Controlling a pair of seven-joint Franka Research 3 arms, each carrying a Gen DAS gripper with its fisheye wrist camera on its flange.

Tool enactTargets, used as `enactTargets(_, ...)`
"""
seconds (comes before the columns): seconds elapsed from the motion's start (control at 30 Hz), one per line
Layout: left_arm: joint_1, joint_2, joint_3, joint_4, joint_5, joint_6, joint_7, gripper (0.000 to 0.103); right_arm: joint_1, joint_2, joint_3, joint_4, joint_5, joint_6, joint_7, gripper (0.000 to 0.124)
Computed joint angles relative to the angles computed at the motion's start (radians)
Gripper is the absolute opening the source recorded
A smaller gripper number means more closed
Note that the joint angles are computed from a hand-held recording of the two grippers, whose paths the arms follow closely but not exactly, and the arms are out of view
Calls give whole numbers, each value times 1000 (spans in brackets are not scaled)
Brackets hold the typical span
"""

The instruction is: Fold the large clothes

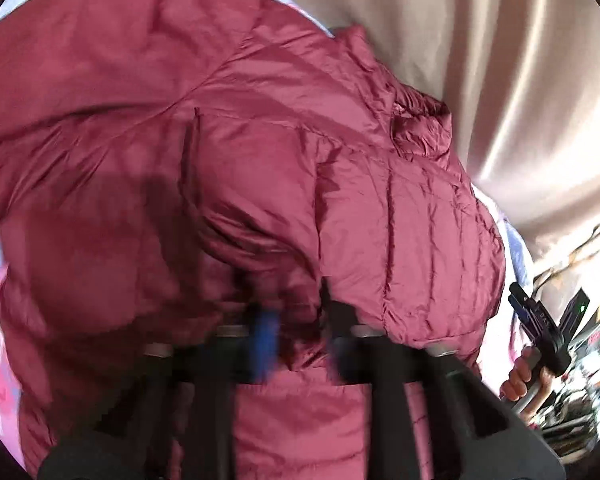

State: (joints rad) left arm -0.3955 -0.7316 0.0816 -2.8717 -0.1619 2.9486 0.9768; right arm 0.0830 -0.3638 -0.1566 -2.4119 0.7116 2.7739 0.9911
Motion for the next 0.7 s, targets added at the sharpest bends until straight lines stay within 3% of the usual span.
enactTargets(0.07,43,4,-31,17,29,19,-4,6,17,15,1,1,18,8,-14,57)
enactTargets(0.17,146,-17,-105,41,104,38,-30,5,47,22,11,2,47,24,-47,57)
enactTargets(0.27,199,4,-135,73,165,28,-47,5,63,39,35,18,41,13,-34,56)
enactTargets(0.3,216,13,-146,82,182,16,-56,5,61,44,46,22,28,10,-21,46)
enactTargets(0.33,246,22,-169,90,206,1,-69,5,65,54,49,29,26,6,-19,25)
enactTargets(0.37,306,33,-222,106,247,-29,-98,5,75,56,43,34,37,-14,-31,15)
enactTargets(0.43,364,50,-272,119,306,-47,-145,4,119,28,18,15,143,23,-112,5)
enactTargets(0.5,403,77,-306,130,354,-56,-193,4,183,-6,-33,6,298,46,-250,4)
enactTargets(0.57,395,122,-297,141,374,-51,-216,4,131,39,11,20,221,56,-181,5)
enactTargets(0.63,376,131,-267,123,387,-46,-222,4,64,86,39,43,101,-16,-69,11)
enactTargets(0.7,391,142,-284,129,417,-48,-247,4,69,46,14,13,162,-9,-110,28)
